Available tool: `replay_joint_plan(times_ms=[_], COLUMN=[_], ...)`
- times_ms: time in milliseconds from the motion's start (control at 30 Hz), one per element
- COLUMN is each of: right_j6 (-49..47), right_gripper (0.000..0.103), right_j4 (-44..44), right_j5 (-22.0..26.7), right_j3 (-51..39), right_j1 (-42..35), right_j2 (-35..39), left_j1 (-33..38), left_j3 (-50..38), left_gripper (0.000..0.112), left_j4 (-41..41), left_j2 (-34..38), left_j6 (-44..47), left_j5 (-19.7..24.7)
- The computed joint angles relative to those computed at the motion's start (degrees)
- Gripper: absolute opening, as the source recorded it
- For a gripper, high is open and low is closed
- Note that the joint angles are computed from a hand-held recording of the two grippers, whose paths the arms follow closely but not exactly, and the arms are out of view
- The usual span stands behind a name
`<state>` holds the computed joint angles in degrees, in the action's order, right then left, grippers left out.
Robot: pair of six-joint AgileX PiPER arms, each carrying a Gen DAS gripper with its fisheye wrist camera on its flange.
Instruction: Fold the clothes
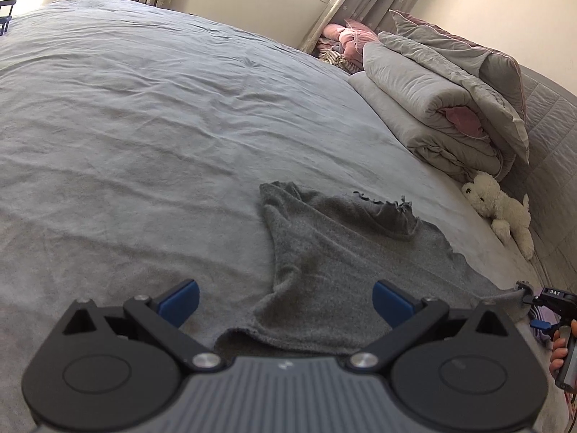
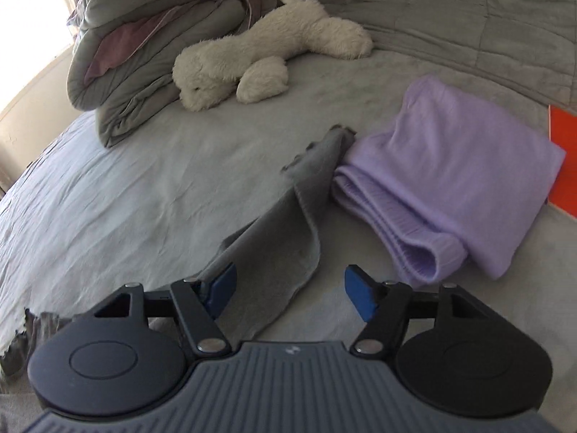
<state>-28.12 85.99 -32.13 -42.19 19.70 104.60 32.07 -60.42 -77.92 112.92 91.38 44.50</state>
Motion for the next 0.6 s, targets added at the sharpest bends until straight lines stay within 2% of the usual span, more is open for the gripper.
replay_joint_plan(times_ms=[100,133,167,233,300,400,500,600], right_j6=[0.9,1.6,1.7,-1.6,1.8,6.7,6.0,0.4], right_gripper=[0.069,0.067,0.061,0.002,0.002,0.002,0.002,0.002], right_j4=[-3.1,-4.8,-5.9,-2.9,-4.1,-8.8,-11.8,-14.6], right_j5=[-2.1,-2.1,-2.2,-3.9,-5.1,-10.7,-14.2,-17.8], right_j3=[-0.3,-0.5,-0.9,-3.0,-2.3,-0.5,-0.5,-3.2], right_j1=[-1.2,-1.4,-1.6,-0.8,0.0,3.7,8.9,17.7], right_j2=[2.0,3.0,3.9,5.9,4.8,0.9,-2.0,-2.3], left_j1=[0.3,0.4,0.5,0.4,0.5,1.0,1.4,1.7], left_j3=[-0.3,-0.6,-0.9,-1.5,-1.7,-2.3,-2.2,-2.4], left_gripper=[0.102,0.103,0.103,0.103,0.103,0.103,0.103,0.103], left_j4=[0.7,0.9,1.2,1.6,1.7,2.4,2.4,2.5], left_j2=[-0.2,0.0,0.2,0.5,0.7,0.8,0.4,0.1], left_j6=[-0.7,-1.3,-2.0,-2.8,-3.3,-4.4,-4.5,-4.8], left_j5=[0.3,0.5,0.6,0.4,0.1,1.2,2.4,3.0])
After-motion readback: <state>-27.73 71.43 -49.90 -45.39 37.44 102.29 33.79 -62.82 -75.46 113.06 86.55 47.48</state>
